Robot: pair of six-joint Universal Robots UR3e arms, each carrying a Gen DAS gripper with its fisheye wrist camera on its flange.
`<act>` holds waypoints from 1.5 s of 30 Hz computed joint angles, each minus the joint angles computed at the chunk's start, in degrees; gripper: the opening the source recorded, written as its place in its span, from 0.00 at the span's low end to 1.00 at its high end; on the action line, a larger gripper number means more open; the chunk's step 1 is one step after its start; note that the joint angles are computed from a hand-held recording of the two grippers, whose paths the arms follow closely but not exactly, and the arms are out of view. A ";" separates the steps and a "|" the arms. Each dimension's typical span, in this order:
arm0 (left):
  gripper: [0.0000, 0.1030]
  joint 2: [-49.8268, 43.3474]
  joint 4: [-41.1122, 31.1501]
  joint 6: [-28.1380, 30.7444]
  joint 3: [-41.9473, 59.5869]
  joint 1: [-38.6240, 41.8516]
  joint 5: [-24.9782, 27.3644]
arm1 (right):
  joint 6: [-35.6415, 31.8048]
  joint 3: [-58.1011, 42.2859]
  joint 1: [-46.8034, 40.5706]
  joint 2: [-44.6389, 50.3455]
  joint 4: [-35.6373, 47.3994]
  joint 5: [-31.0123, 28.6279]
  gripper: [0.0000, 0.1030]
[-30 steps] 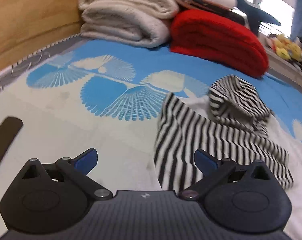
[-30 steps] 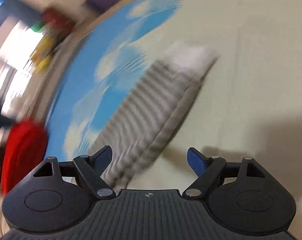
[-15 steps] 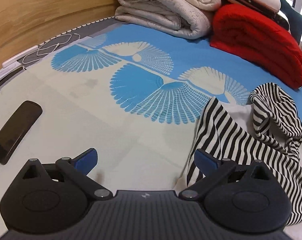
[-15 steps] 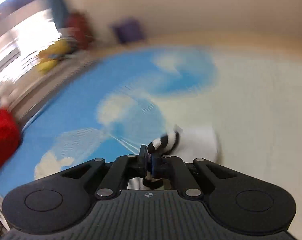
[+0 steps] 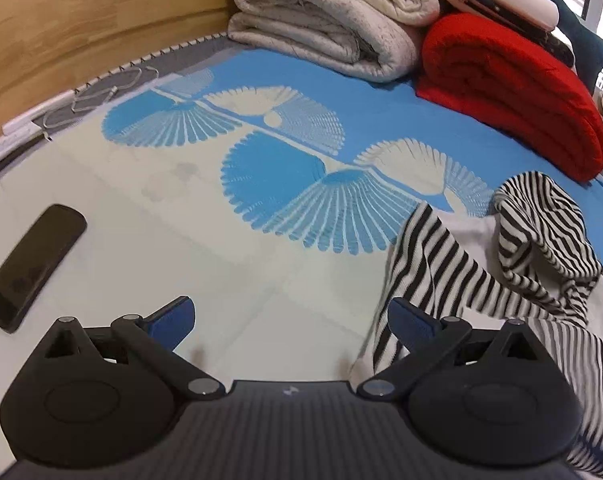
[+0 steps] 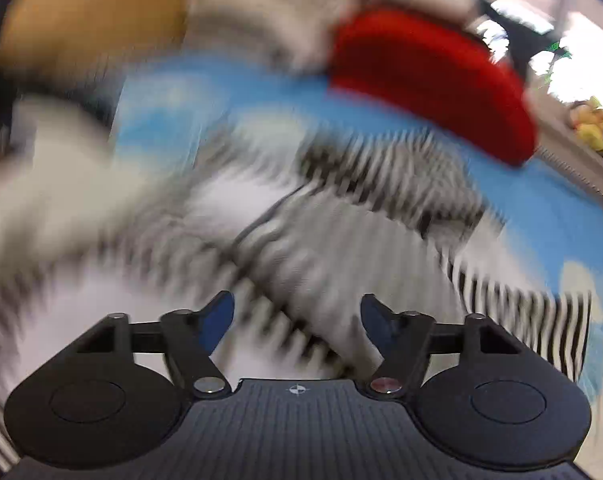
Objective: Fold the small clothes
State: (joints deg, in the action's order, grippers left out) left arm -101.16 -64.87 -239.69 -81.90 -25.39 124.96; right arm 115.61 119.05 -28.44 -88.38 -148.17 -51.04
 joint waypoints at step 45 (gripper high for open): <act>1.00 -19.02 -2.85 11.91 20.11 -13.06 6.60 | 15.50 -6.09 -22.35 -2.11 9.18 -5.83 0.80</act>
